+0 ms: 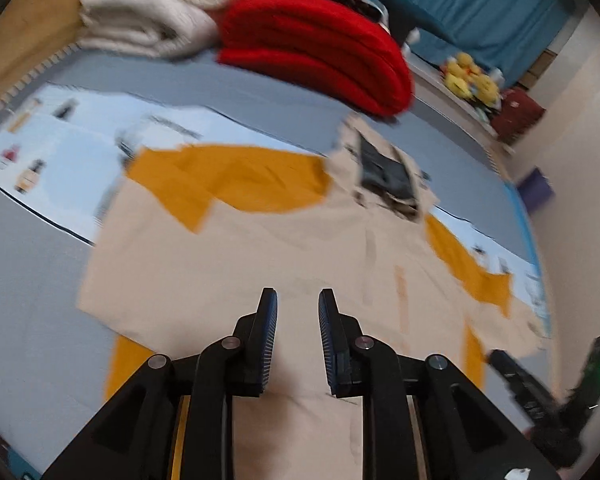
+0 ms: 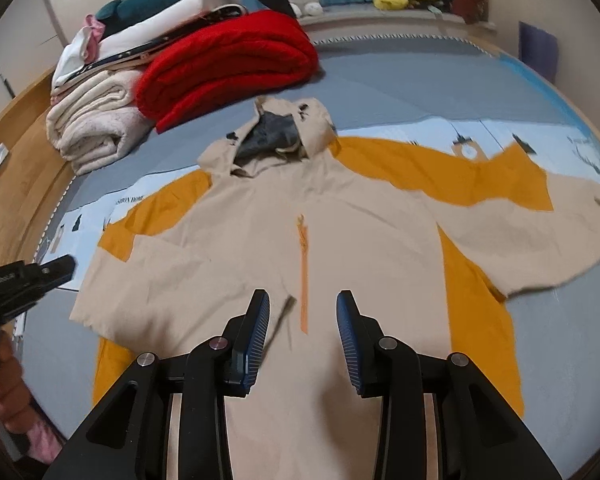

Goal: Fold large clothes

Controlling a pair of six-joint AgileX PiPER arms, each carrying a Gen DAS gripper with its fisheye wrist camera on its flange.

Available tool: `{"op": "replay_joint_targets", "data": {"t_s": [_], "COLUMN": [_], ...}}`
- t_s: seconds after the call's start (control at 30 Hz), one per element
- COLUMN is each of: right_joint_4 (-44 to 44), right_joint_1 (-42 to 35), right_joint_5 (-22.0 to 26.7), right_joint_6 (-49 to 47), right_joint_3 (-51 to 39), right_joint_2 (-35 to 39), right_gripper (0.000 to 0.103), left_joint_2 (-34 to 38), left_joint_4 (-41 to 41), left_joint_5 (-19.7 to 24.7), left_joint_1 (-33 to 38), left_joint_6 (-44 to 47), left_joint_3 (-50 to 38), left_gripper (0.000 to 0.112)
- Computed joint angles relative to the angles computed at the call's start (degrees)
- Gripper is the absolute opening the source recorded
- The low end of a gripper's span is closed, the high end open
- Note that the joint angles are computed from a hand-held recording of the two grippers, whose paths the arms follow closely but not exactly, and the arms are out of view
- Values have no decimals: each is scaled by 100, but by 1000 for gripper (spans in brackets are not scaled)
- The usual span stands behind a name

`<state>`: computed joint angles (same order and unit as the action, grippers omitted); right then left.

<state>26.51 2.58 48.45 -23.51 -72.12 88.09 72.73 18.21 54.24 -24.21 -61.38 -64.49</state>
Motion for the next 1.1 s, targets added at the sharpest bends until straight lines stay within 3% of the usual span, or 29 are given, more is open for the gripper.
{"op": "replay_joint_targets", "data": {"t_s": [0.1,0.23,0.37,0.5,0.77,0.83,0.87,1.1], "right_joint_4": [135,291,418,257,342,311,330,607], "right_joint_1": [264,586,835,945,1197,1260,1241,600], "right_joint_5": [-184,-144,228,375,376,240,161,-486], "right_joint_6": [-44,-106,13,430,519,498,452,175], "right_joint_3": [151,268,193,119,-173,-197,-199,-588], "right_joint_2": [157,550,1195,1686,2155,2137,2098,1635], "right_gripper": [29,30,36,36,37,26,9,4], "left_joint_2": [553,873,912,889,944,951,959,981], "left_joint_4": [716,250,806,148,148,207,224,313], "left_joint_5": [236,-326,-379,-607,-549,-531,-534,-567], "left_joint_1": [-255,333,511,1007,1289,1380,1449,1875], "left_joint_6": [-411,232,320,863,1023,1011,1016,791], "left_joint_3": [145,114,-15,15,-135,-165,-179,-208], "left_gripper": [19,19,19,19,19,19,19,19]}}
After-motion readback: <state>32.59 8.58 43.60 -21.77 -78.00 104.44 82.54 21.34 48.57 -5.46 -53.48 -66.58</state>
